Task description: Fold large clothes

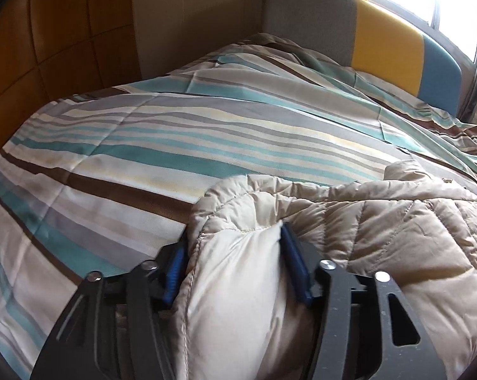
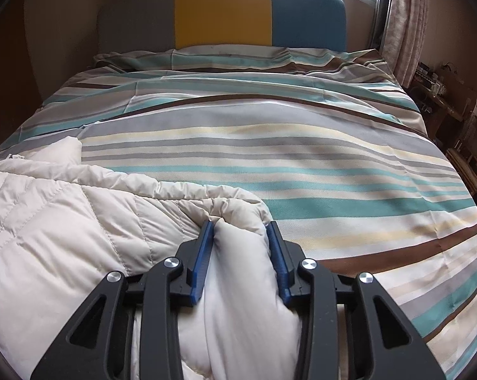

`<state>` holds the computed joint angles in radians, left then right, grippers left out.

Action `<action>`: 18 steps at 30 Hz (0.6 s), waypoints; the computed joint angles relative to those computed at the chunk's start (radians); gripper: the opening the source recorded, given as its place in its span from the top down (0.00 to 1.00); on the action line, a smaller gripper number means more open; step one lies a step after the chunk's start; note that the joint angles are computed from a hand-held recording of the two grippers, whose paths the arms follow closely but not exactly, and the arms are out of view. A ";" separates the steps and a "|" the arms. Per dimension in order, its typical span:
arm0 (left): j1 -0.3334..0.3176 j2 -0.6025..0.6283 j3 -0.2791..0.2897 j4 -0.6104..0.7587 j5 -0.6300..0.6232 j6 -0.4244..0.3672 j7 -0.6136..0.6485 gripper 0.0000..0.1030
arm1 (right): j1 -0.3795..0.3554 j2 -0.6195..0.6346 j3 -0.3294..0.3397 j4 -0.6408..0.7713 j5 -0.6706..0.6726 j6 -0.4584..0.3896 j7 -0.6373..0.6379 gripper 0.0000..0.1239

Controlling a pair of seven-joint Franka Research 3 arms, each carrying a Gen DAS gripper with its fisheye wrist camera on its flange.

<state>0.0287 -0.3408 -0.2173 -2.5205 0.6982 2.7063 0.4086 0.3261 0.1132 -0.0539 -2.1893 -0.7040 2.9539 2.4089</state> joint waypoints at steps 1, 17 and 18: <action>-0.007 -0.018 0.005 -0.008 -0.009 0.005 0.009 0.44 | 0.002 0.001 -0.001 0.003 -0.004 -0.004 0.005 0.70; -0.040 -0.067 -0.272 0.126 0.276 -0.047 -0.251 0.25 | -0.002 -0.005 0.003 0.007 -0.061 -0.019 0.061 0.67; -0.045 -0.028 -0.273 0.152 0.291 -0.067 -0.243 0.25 | -0.003 -0.005 0.003 0.007 -0.064 -0.019 0.064 0.67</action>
